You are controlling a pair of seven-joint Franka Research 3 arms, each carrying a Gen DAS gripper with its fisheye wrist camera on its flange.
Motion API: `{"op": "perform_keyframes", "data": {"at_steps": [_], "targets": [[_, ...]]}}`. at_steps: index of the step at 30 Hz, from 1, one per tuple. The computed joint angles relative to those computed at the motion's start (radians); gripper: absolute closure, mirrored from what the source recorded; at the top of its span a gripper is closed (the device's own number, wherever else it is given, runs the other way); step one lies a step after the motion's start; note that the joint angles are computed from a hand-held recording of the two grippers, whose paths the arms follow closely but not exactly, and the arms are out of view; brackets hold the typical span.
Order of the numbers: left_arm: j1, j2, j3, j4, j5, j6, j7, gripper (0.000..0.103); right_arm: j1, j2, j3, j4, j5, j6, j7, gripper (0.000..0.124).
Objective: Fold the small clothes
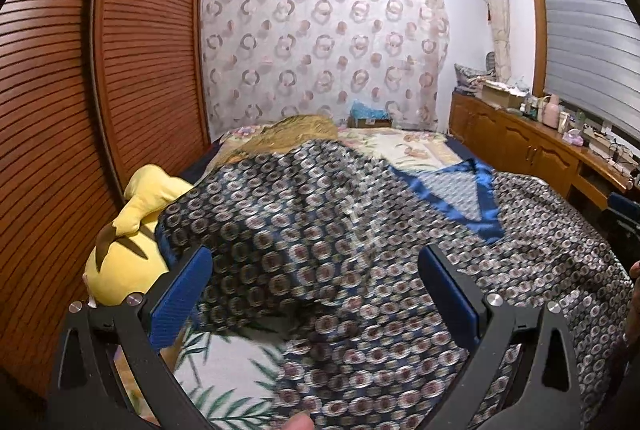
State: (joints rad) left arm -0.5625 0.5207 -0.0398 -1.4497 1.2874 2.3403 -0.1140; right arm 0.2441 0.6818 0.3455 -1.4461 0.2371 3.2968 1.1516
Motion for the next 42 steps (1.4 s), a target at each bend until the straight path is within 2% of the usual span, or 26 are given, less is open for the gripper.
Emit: {"op": "perform_keyframes", "data": {"at_steps": [6, 9, 11, 13, 19, 21, 23, 25, 30, 34, 39, 42], "targets": [[0.039, -0.033, -0.006, -0.069, -0.032, 0.014, 0.019, 0.0, -0.022, 0.039, 0.045, 0.067, -0.003, -0.075, -0.046, 0.021], [0.065, -0.053, -0.009, -0.113, -0.042, 0.041, 0.015, 0.001, -0.007, 0.054, 0.041, 0.097, 0.012, -0.093, -0.076, 0.021], [0.088, -0.068, -0.013, -0.143, -0.054, 0.07, 0.013, 0.007, 0.005, 0.066, 0.032, 0.119, 0.023, -0.111, -0.093, 0.021], [0.116, -0.082, -0.02, -0.173, -0.085, 0.101, 0.024, 0.02, 0.008, 0.075, 0.034, 0.138, 0.034, -0.135, -0.118, 0.021], [0.177, -0.116, -0.019, -0.249, -0.124, 0.178, -0.011, 0.027, 0.061, 0.131, -0.009, 0.247, 0.063, -0.219, -0.176, 0.021], [0.204, -0.112, -0.02, -0.258, -0.148, 0.23, 0.0, 0.029, 0.077, 0.157, -0.019, 0.296, 0.075, -0.256, -0.194, 0.021], [0.221, -0.102, -0.019, -0.253, -0.176, 0.262, 0.018, 0.035, 0.082, 0.171, -0.018, 0.325, 0.094, -0.283, -0.218, 0.021], [0.228, -0.095, -0.013, -0.244, -0.195, 0.279, 0.042, 0.042, 0.087, 0.18, -0.017, 0.343, 0.113, -0.301, -0.242, 0.021], [0.232, -0.095, 0.02, -0.232, -0.186, 0.313, 0.032, 0.046, 0.108, 0.194, -0.039, 0.376, 0.146, -0.334, -0.275, 0.021], [0.254, -0.095, 0.038, -0.238, -0.165, 0.391, -0.016, 0.055, 0.124, 0.205, -0.059, 0.398, 0.156, -0.351, -0.283, 0.021], [0.273, -0.086, 0.045, -0.246, -0.205, 0.431, -0.018, 0.055, 0.119, 0.194, -0.058, 0.379, 0.179, -0.352, -0.296, 0.021], [0.268, -0.087, 0.061, -0.252, -0.183, 0.475, -0.04, 0.07, 0.126, 0.197, -0.067, 0.383, 0.183, -0.354, -0.29, 0.021]]}}
